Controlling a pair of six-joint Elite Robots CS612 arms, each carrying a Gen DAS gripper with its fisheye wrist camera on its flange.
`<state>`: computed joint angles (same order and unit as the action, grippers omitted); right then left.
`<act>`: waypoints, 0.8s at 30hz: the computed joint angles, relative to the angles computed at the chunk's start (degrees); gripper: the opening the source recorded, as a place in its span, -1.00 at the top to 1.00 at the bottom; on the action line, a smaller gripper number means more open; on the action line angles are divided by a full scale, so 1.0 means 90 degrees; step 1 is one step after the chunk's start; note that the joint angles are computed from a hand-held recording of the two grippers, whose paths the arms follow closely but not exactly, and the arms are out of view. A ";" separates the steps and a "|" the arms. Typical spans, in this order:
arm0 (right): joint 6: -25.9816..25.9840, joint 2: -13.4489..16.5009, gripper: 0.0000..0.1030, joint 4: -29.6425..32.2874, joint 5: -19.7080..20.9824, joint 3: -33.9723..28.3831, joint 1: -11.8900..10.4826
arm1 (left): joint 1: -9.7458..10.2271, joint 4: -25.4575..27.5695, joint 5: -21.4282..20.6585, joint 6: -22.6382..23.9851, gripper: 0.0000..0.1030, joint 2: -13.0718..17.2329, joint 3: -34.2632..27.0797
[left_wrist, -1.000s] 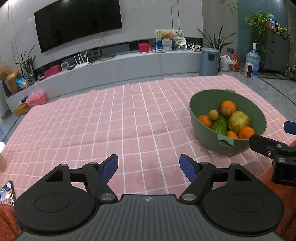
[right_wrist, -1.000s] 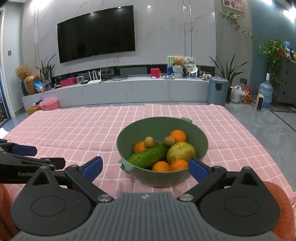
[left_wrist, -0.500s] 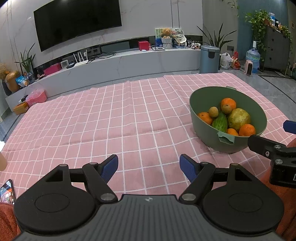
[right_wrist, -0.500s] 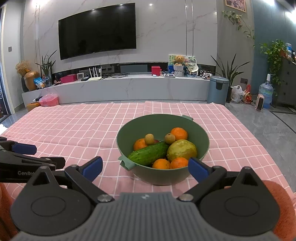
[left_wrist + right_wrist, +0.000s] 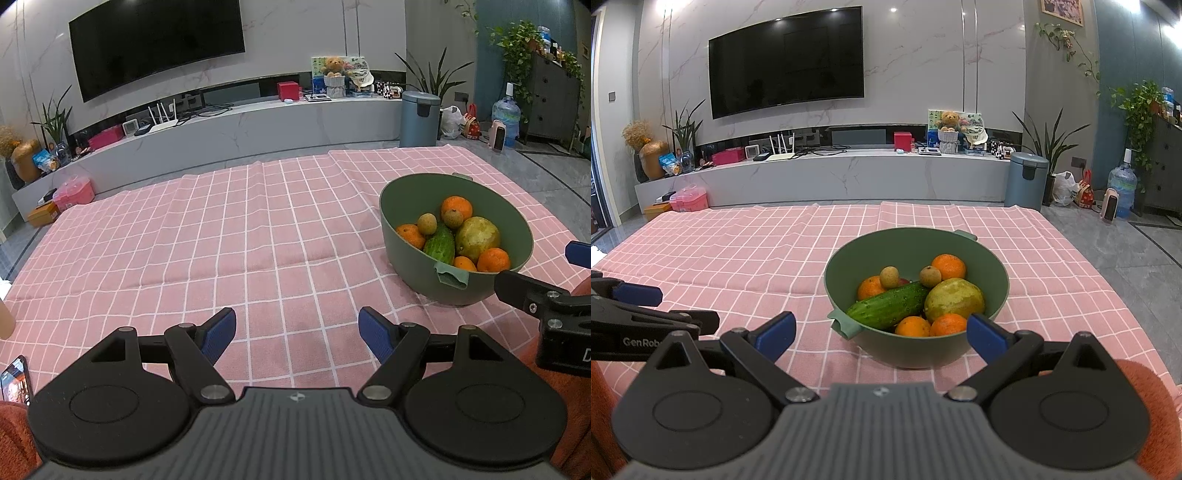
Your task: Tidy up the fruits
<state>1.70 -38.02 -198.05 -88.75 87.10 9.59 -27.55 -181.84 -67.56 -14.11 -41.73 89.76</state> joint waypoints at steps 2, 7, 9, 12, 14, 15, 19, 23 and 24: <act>0.0000 0.0001 -0.85 0.0002 0.0000 -0.0001 -0.0001 | 0.0001 -0.0008 0.0003 -0.0008 -0.72 -0.0005 0.0005; -0.0002 0.0003 -0.84 0.0003 0.0003 -0.0003 -0.0001 | 0.0002 -0.0015 0.0004 -0.0014 -0.72 -0.0017 0.0018; 0.0002 0.0004 -0.85 0.0000 0.0002 -0.0003 -0.0002 | 0.0004 -0.0016 -0.0005 -0.0014 -0.72 -0.0024 0.0023; 0.0011 -0.0002 -0.85 -0.0006 0.0000 0.0005 -0.0005 | 0.0003 -0.0031 -0.0005 -0.0022 -0.72 -0.0019 0.0022; 0.0010 -0.0001 -0.85 -0.0008 0.0002 0.0006 -0.0005 | 0.0000 -0.0029 -0.0004 -0.0024 -0.72 -0.0020 0.0025; 0.0006 0.0000 -0.84 -0.0013 0.0009 0.0005 -0.0007 | 0.0000 -0.0031 -0.0006 -0.0023 -0.72 -0.0024 0.0028; -0.0001 -0.0006 -0.85 -0.0017 -0.0001 0.0012 -0.0005 | -0.0005 -0.0036 0.0006 -0.0023 -0.72 -0.0028 0.0030; 0.0005 -0.0006 -0.85 -0.0020 0.0000 0.0013 -0.0005 | -0.0010 -0.0051 0.0006 -0.0027 -0.72 -0.0025 0.0029; 0.0004 -0.0004 -0.85 -0.0021 -0.0001 0.0012 -0.0005 | -0.0012 -0.0051 0.0010 -0.0028 -0.72 -0.0028 0.0030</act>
<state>1.73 -38.06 -198.24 -88.76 87.21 9.55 -27.66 -182.30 -67.47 -14.37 -41.99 90.03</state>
